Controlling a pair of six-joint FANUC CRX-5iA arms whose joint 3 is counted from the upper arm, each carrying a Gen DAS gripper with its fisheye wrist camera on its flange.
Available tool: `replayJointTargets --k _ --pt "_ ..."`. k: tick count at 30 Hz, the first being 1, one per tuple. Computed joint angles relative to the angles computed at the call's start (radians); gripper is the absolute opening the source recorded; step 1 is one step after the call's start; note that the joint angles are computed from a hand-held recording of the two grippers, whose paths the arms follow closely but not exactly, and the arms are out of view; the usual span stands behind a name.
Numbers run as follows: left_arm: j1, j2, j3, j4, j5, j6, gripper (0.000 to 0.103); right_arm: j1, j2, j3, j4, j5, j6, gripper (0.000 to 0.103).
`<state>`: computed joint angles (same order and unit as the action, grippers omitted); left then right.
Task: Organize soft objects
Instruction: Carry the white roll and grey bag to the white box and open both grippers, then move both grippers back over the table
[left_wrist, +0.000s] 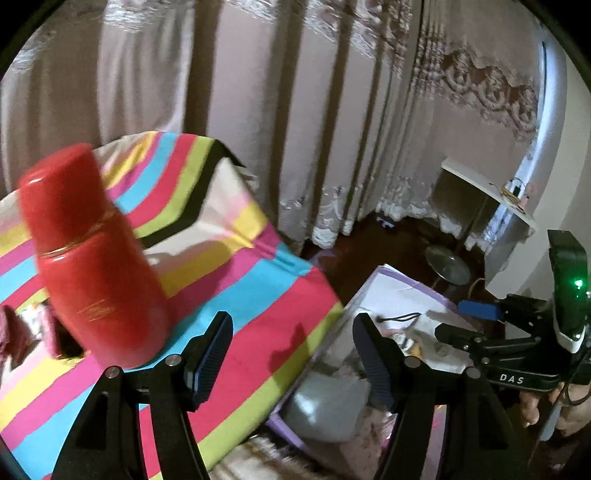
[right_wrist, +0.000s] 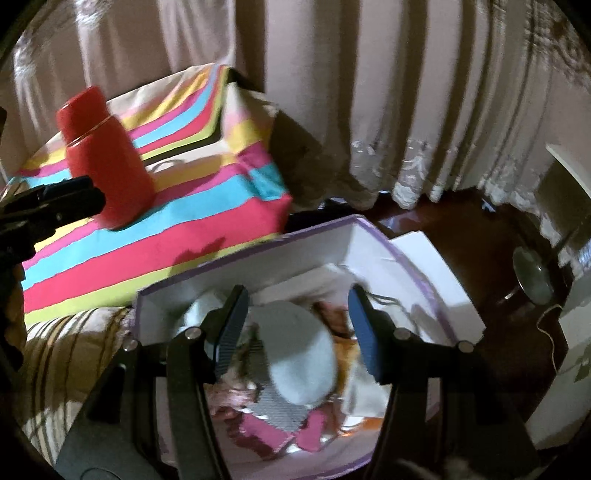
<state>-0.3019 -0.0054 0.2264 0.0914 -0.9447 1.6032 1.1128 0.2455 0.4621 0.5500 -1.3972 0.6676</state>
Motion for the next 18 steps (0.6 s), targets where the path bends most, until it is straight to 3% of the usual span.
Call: replayJointTargets --k 13,18 --pt "0.148 -0.176 -0.147 -0.059 -0.002 0.109 0.068 0.076 0.157 0.233 -0.048 0.005 0.093 0.066" --pt "0.175 -0.209 -0.162 -0.13 -0.031 0.187 0.068 0.097 0.233 0.348 -0.069 -0.011 0.136 0.068"
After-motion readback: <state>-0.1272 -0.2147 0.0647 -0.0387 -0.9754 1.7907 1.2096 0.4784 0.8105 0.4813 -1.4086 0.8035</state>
